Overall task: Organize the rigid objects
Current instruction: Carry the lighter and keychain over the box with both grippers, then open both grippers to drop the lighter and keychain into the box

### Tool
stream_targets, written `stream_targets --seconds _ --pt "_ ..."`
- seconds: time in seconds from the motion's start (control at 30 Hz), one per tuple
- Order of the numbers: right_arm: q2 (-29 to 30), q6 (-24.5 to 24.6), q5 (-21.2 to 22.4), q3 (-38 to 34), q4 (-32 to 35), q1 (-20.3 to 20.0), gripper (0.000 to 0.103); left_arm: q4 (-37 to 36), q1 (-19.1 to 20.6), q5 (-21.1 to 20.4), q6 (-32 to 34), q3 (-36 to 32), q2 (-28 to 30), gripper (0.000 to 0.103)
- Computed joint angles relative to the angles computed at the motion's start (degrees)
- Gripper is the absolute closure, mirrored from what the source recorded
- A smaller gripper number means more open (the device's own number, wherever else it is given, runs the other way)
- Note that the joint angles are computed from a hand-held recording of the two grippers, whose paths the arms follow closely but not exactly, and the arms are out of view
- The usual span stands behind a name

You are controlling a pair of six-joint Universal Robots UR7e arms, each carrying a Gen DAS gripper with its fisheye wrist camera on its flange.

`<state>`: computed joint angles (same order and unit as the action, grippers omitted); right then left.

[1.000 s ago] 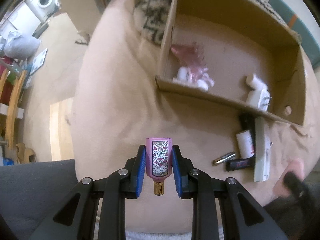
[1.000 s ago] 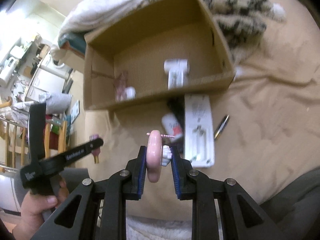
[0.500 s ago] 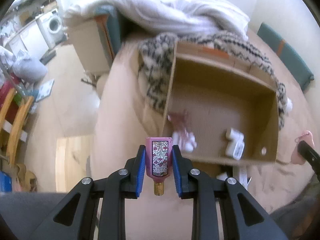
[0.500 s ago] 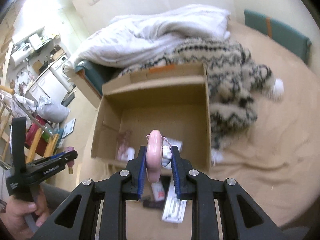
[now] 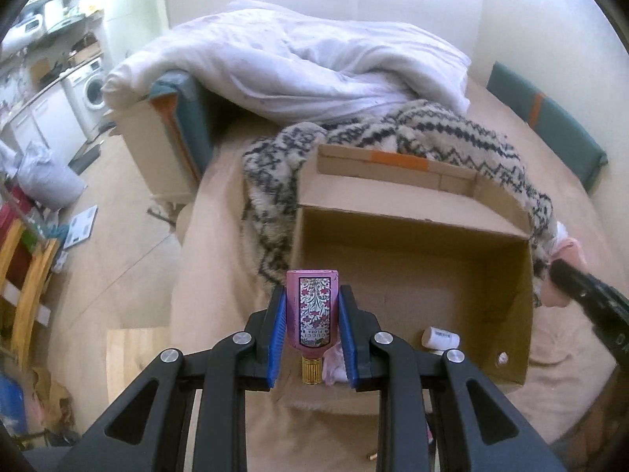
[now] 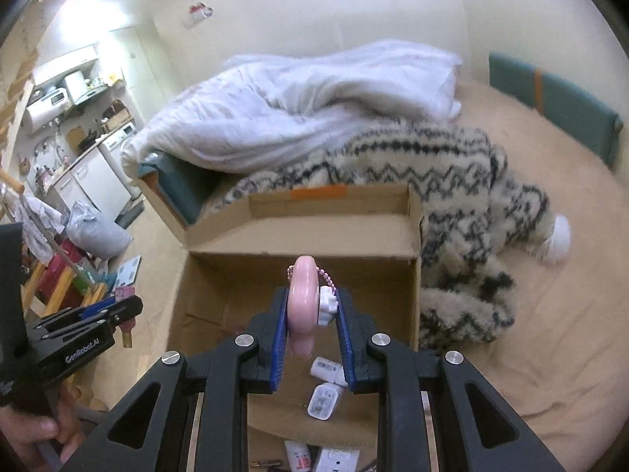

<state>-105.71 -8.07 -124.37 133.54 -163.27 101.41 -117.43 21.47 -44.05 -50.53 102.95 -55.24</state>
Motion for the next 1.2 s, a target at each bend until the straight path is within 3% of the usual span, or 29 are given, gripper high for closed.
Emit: stream_targets --seconds 0.1,0.2,0.27,0.7,1.2 --pt "-0.5 1.9 2.6 1.1 3.7 -4.3 0.078 -3.8 0.8 -0.8 3.1 1.3 2.0 0.08" --pt "-0.5 5.6 5.4 0.7 11.5 -8.3 0.078 -5.1 2.2 -4.2 3.1 1.8 3.7 0.08" --pt "0.8 5.4 4.8 0.1 14.0 -8.9 0.078 -4.7 2.9 -5.8 3.3 1.5 4.8 0.08" --pt "4.3 8.2 3.6 -1.6 19.4 -9.0 0.078 -2.1 3.7 -6.4 1.7 2.0 5.6 0.08" --pt "5.7 8.4 1.6 -1.4 17.4 -8.1 0.078 0.6 4.5 -7.5 0.6 1.9 5.7 0.08"
